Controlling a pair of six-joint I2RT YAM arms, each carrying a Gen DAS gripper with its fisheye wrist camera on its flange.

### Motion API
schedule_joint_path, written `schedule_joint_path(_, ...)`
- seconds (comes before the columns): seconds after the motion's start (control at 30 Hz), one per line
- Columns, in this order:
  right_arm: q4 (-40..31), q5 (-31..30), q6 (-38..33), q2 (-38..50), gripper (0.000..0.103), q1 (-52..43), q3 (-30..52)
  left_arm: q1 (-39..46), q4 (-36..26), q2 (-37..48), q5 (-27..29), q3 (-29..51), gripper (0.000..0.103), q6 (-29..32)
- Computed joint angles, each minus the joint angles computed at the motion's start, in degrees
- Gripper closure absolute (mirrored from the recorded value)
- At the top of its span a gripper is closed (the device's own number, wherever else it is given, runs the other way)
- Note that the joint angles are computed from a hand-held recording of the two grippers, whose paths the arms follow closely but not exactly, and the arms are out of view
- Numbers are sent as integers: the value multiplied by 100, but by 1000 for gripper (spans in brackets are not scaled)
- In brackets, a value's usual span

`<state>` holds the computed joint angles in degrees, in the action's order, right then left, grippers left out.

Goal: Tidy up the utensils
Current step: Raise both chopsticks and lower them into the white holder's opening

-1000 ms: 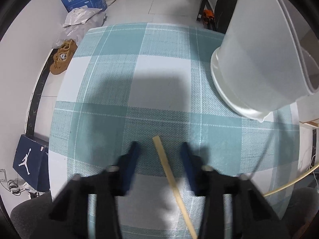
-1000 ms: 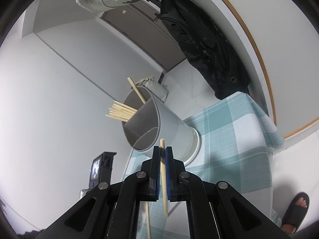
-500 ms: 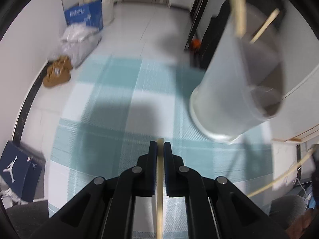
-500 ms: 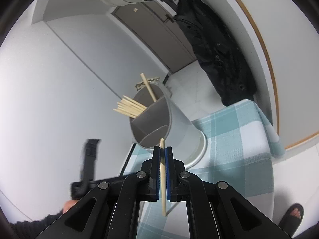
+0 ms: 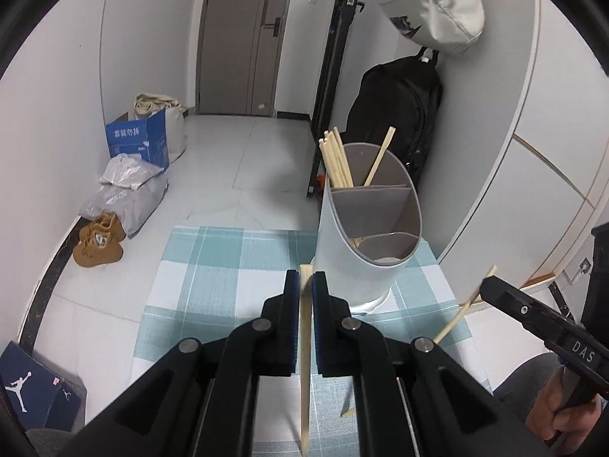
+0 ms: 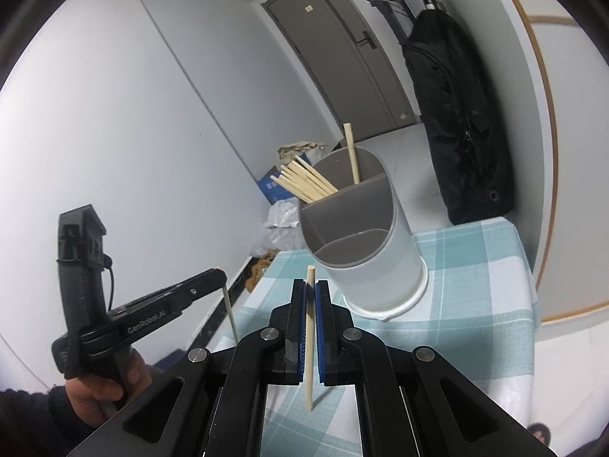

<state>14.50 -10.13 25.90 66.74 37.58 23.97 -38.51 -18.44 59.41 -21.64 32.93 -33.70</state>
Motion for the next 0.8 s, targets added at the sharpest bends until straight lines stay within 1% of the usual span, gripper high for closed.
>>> schedule_joint_path(0.13,-268,295,2,-119,99,274,144,-72,-155,-209,44,49,101,3)
schedule_joint_path(0.2,-399,420,-12,-121,99,405,235,-174,-302,-298,-37,111,101,-5)
schedule_joint_path(0.33,-631,674,-107,-68,99,655,446,-122,-308,-514,13,65,101,122)
schedule_joint_path(0.53,-818,786,-212,-14,99,762,689,90,-331,-674,248,101,101,274)
schedule_joint_path(0.8,-1100,855,-403,118,99,764,1113,232,-277,-616,321,300,101,531)
